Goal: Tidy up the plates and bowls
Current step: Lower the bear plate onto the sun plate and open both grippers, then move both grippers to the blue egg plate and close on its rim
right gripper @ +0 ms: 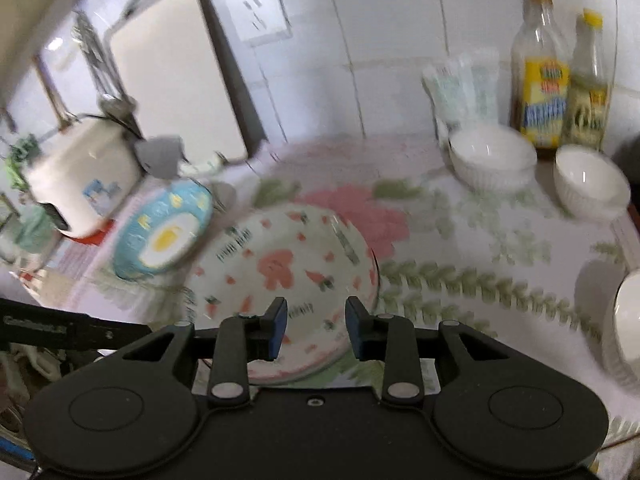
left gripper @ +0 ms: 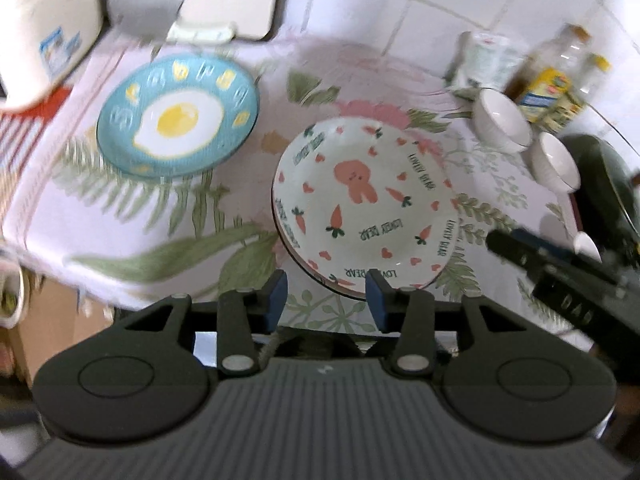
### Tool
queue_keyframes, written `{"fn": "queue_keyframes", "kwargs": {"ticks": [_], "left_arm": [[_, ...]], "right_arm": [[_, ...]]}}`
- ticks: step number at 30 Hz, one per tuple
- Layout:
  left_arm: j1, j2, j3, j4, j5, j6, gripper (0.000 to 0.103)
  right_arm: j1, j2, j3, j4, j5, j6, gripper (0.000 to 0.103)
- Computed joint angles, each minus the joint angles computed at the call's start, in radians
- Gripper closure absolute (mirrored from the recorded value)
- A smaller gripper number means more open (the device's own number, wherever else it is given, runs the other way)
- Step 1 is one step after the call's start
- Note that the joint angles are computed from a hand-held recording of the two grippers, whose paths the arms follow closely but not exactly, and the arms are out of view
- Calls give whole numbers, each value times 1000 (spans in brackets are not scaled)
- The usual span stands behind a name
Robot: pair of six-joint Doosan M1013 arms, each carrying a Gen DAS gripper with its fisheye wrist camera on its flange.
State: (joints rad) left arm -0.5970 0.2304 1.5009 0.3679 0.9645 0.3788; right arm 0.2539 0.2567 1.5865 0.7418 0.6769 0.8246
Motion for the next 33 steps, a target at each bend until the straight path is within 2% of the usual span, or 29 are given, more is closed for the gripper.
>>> {"fn": "queue_keyframes", "kwargs": {"ticks": [3,7,9,13,17,21,24,26,28,33], "left_arm": [[-7,-28,16,49,-7,20,54],[-7,-74,47,104,-16,49,50],[-6,-90,60,130,-5,46,48],[0,-113,78,136,17,138,45],[15,-136,108,148,2,148,38],[33,-153,143,185,-13,110,29],[44,-170,177,231,-43,56,26],[46,-180,199,272,-62,45,19],[55,-186,218,300,-79,26,18],[76,-186,258,385,-81,-94,18]], "right_arm": [[1,-26,7,68,-5,-107,60],[3,-42,-5,154,36,-218,45],[10,-43,-16,163,47,-233,42],[35,-45,-30,158,56,-273,36],[57,-37,-49,153,73,-283,34],[78,-22,-58,181,68,-285,30],[88,-6,-57,266,56,-328,30],[93,6,-48,364,33,-400,30],[101,22,-50,413,14,-442,30],[118,95,-135,337,71,-330,30]]}}
